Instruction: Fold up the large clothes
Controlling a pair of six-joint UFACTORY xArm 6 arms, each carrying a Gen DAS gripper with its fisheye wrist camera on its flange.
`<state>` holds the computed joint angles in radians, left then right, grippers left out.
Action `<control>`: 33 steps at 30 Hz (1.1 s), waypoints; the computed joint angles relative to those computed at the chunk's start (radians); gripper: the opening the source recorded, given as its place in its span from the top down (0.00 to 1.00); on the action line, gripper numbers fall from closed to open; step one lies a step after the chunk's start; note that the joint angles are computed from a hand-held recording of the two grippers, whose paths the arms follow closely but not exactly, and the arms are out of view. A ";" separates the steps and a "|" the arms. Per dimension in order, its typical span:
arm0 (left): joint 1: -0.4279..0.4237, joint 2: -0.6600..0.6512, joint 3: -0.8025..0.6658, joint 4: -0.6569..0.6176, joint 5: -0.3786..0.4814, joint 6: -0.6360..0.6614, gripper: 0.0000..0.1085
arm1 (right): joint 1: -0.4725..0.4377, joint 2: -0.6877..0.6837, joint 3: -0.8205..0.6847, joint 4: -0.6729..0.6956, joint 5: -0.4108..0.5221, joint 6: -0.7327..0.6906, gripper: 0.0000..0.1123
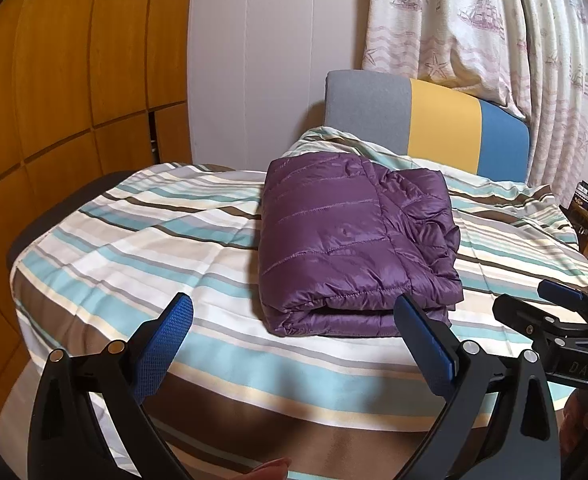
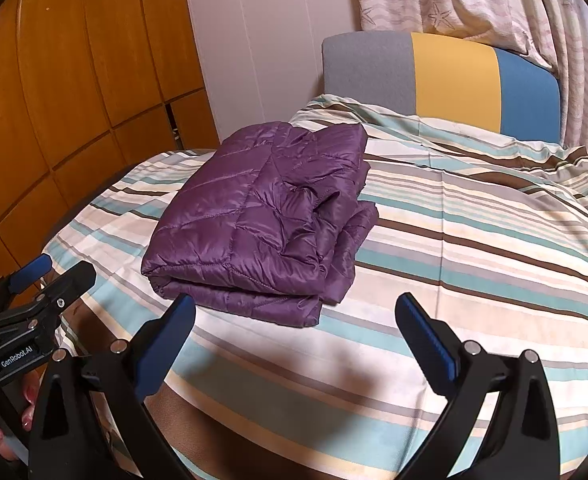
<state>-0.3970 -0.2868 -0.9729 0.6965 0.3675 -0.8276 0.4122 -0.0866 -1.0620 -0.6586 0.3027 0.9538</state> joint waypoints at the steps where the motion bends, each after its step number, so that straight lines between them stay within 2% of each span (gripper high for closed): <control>1: -0.001 0.001 -0.001 0.005 0.004 -0.004 0.08 | -0.001 -0.001 0.001 0.000 0.000 0.001 0.11; 11: -0.016 0.003 -0.008 0.053 0.026 -0.033 0.08 | -0.002 -0.003 0.003 0.002 0.002 0.005 0.11; 18: -0.019 0.006 -0.005 0.003 0.026 -0.002 0.08 | -0.001 -0.004 0.003 0.010 0.007 0.002 0.11; 25: -0.030 0.007 -0.009 0.054 0.046 -0.037 0.08 | 0.000 -0.006 0.006 0.023 0.011 -0.007 0.10; 33: -0.035 0.004 -0.007 -0.008 0.046 -0.011 0.08 | -0.001 -0.007 0.007 0.037 0.013 -0.017 0.10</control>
